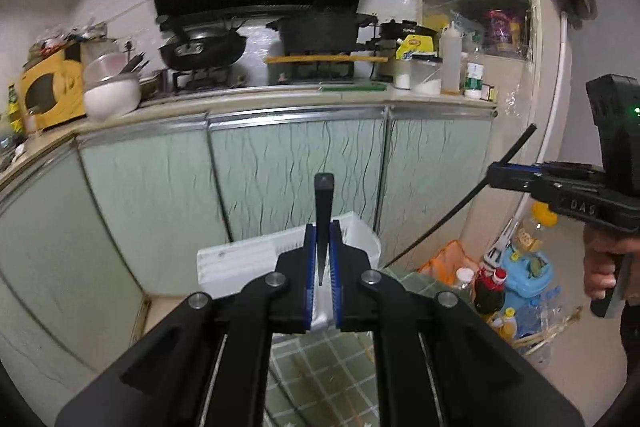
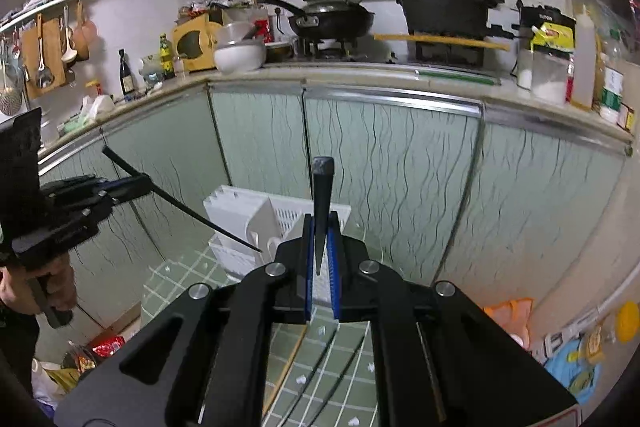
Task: Organize utensils
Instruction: 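Lift the black chopsticks in both tools toward the white utensil holder, then drop the black chopsticks into the holder and open both tools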
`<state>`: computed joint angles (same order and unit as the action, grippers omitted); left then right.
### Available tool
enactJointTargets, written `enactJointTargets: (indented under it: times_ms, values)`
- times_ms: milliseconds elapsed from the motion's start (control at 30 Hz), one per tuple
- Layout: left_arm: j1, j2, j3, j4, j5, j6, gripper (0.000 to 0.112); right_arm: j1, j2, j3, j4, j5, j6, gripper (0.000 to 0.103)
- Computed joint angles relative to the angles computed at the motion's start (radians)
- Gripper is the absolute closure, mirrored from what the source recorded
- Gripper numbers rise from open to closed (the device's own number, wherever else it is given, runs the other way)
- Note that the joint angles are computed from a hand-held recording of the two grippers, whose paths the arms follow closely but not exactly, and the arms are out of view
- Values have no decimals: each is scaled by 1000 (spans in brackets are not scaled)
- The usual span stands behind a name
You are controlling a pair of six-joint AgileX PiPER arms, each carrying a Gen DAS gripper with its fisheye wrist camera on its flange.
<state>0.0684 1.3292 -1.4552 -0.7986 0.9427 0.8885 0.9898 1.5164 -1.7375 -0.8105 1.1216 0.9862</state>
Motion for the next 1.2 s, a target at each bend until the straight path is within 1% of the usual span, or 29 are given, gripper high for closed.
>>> enactJointTargets:
  times_ms: [133, 267, 367, 433, 567, 700, 767, 800, 833, 867, 900, 933, 967, 1000, 1033, 1067, 1133, 1200]
  values:
    - [-87, 67, -94, 59, -25, -94, 106, -52, 55, -97, 48, -19, -94, 97]
    - [-157, 133, -137, 116, -66, -147, 106, -118, 99, -125, 103, -57, -160, 97]
    - [-186, 179, -139, 150, -98, -168, 106, -167, 124, -106, 148, -106, -190, 97]
    - [-186, 203, -131, 140, -101, -164, 106, -198, 128, -68, 182, -158, -196, 97]
    - [-184, 242, -100, 104, -117, -119, 106, -233, 144, -15, 209, -218, -189, 97]
    - [-187, 273, -83, 97, -138, -94, 106, -264, 162, 7, 252, -253, -202, 97]
    - [-177, 266, -62, 78, -149, -72, 105, -253, 157, 23, 224, -250, -179, 97]
    - [-168, 258, -51, 65, -153, -62, 103, -248, 156, 25, 221, -241, -178, 95]
    - [-163, 251, -44, 62, -158, -59, 83, -235, 148, 35, 206, -233, -169, 82]
    - [-158, 237, -30, 59, -171, -54, 45, -224, 136, 51, 180, -234, -148, 70]
    - [-155, 208, 3, 55, -213, -45, 25, -213, 125, 64, 155, -230, -125, 41]
    - [-150, 176, 38, 45, -259, -34, 15, -195, 103, 91, 116, -230, -83, 26]
    - [-139, 159, 53, 18, -265, -13, 15, -185, 85, 112, 100, -237, -63, 24]
    - [-115, 143, 59, -12, -240, 5, 15, -177, 74, 124, 91, -234, -51, 20]
    - [-101, 127, 66, -13, -231, -5, 15, -160, 68, 129, 71, -208, -29, 13]
    - [-94, 116, 68, 1, -230, -23, 15, -135, 63, 134, 31, -171, 7, 9]
    - [-81, 76, 90, 30, -236, -34, 15, -100, 42, 159, -14, -146, 47, 8]
    - [-65, 24, 132, 30, -249, 1, 14, -64, 17, 185, -42, -124, 83, 8]
